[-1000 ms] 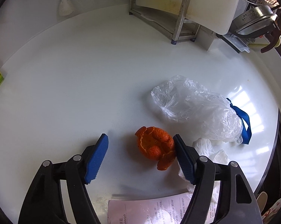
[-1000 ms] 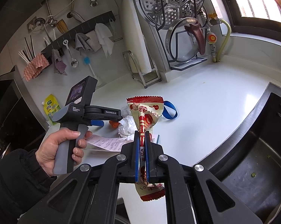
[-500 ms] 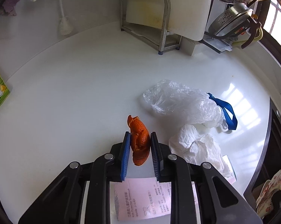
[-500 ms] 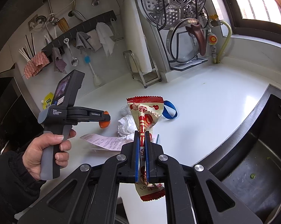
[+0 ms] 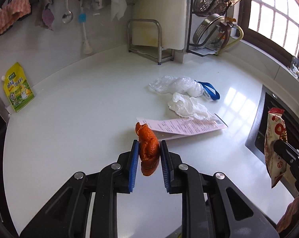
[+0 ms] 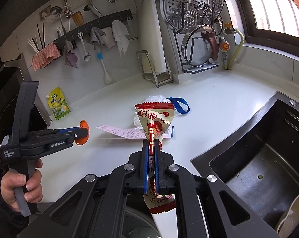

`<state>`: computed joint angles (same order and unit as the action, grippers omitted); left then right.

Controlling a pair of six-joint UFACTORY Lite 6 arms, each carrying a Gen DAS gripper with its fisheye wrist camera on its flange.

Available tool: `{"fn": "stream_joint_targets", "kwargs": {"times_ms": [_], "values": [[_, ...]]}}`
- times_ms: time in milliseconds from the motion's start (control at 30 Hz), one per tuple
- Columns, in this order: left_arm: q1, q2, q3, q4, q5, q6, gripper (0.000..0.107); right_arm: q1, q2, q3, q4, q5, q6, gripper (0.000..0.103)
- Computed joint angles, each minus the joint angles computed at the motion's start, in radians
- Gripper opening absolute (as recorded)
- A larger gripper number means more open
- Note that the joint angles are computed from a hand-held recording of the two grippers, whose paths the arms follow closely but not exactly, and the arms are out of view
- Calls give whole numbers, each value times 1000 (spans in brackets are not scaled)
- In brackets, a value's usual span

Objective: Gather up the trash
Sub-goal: 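Carry the peel in the left gripper and wrapper in the right over the bin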

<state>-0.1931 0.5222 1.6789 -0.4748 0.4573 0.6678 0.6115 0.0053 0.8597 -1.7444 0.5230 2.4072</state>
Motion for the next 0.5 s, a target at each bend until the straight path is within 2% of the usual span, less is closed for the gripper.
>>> {"fn": "stream_joint_targets", "kwargs": {"times_ms": [200,367,500], "values": [[56,-354,-483,-387,-130,447,22,226,1,-21,208,170,-66,5],[122,-591,-768,-664,-150,777,22,395,64,25,339,292,-72,5],[181,-727,-930,-769,-123,912,22,516,111,56,397,372,-30,5]]}}
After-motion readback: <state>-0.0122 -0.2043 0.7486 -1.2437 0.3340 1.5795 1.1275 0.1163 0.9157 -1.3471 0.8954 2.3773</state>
